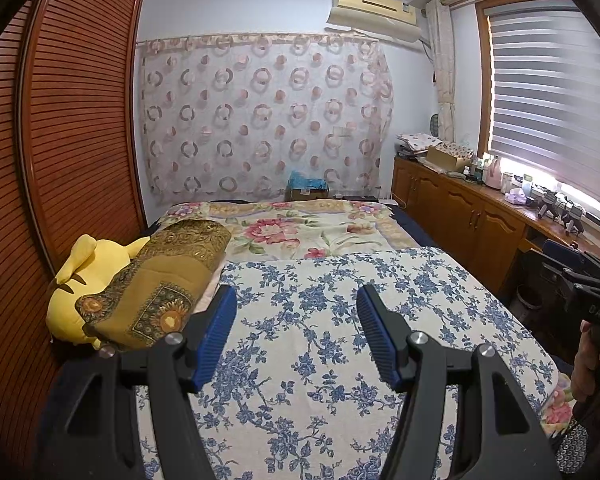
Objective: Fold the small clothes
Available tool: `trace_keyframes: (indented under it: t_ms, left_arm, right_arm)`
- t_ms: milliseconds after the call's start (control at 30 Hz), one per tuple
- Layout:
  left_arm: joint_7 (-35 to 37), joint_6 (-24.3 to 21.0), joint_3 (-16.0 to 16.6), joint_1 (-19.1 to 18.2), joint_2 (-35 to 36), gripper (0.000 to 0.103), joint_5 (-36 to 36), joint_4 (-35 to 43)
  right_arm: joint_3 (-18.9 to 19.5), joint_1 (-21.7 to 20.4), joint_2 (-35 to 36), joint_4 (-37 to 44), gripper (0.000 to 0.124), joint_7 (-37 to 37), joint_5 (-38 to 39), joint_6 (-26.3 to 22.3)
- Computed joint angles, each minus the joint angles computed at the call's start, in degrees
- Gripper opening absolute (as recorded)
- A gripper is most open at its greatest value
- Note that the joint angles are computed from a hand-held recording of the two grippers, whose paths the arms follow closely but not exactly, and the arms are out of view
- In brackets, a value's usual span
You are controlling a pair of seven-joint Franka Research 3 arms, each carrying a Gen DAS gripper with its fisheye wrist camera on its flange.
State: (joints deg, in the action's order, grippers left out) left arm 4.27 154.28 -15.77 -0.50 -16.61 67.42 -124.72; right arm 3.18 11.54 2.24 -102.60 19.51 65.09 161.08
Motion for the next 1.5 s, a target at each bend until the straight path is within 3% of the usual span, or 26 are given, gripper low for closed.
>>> trace_keyframes:
  t_ms: [1500]
  left_arm:
    - [0.2,-0.8,-0.1,-0.4,-0.1,0.062,-0.3,0.1]
  right_arm:
    - [-0.1,-0.4,0.0,0.1,0.082,0.2,0.0,-0.3]
